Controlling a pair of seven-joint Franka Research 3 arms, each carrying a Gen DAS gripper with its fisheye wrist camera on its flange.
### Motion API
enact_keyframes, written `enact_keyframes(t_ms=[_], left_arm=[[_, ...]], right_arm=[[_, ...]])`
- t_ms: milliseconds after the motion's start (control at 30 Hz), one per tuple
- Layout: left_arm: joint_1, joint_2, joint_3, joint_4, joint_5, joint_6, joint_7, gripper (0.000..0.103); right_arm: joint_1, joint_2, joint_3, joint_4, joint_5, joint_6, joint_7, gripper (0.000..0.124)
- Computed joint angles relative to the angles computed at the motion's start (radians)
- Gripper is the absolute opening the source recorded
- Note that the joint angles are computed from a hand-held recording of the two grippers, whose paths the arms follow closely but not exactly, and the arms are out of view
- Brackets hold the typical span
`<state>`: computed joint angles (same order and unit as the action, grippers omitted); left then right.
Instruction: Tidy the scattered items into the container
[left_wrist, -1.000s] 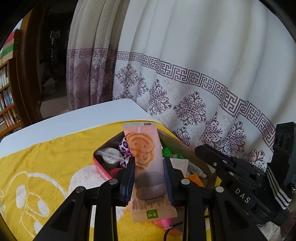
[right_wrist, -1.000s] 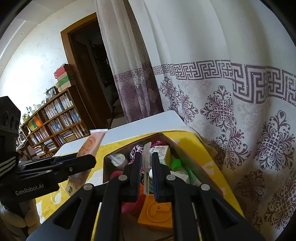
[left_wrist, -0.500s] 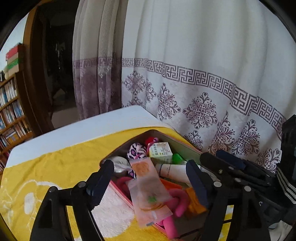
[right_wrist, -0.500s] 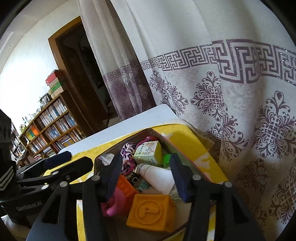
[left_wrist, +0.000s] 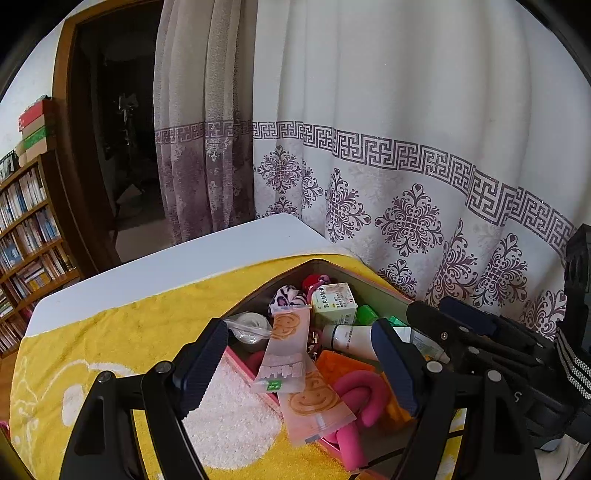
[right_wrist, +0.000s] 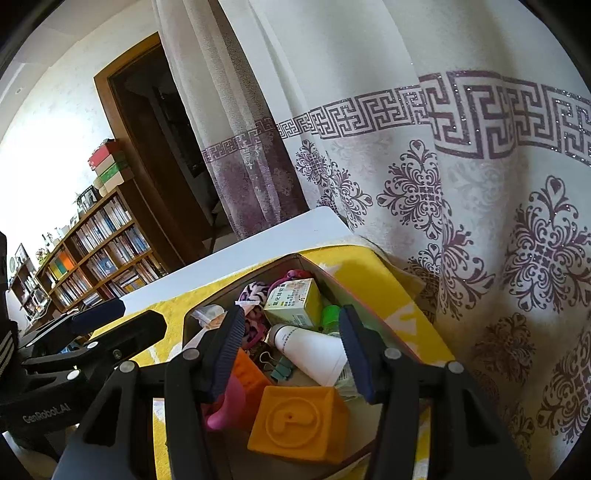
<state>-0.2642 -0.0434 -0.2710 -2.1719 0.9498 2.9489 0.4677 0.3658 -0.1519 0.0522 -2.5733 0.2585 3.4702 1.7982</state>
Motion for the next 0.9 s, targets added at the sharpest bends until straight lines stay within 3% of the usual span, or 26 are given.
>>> enact_keyframes(t_ms=[133,267,533,667,900], left_arm=[[0.0,-0.004,0.0,-0.004,-0.005,-0.01,-0.002,0.082],[0.006,-0.017,0.0,-0.017,-0.005,-0.017,-0.012,0.082],[0.043,-0.092,-0.009,-0.079,0.027,-0.035,-0.092,0.082],[0.088,-0.157,-0.03,-0.13,0.082,-0.037,-0.173,0.082],[0.134,-0.272,-0.037,-0.242,0.014,0.014,-0.144,0.082]], right_arm=[[-0.011,0.001,0.016,0.0,0.02,0.005,-0.013,0.057],[-0.057,0.003,0.085,0.005,0.131,0.01,-0.092,0.057],[-0.104,0.017,0.211,0.031,0.451,0.078,-0.351,0.079],[-0.082,0.017,0.23,0.052,0.594,0.1,-0.475,0.081],[-0.003,-0.059,0.225,0.025,0.739,0.149,-0.585,0.084]])
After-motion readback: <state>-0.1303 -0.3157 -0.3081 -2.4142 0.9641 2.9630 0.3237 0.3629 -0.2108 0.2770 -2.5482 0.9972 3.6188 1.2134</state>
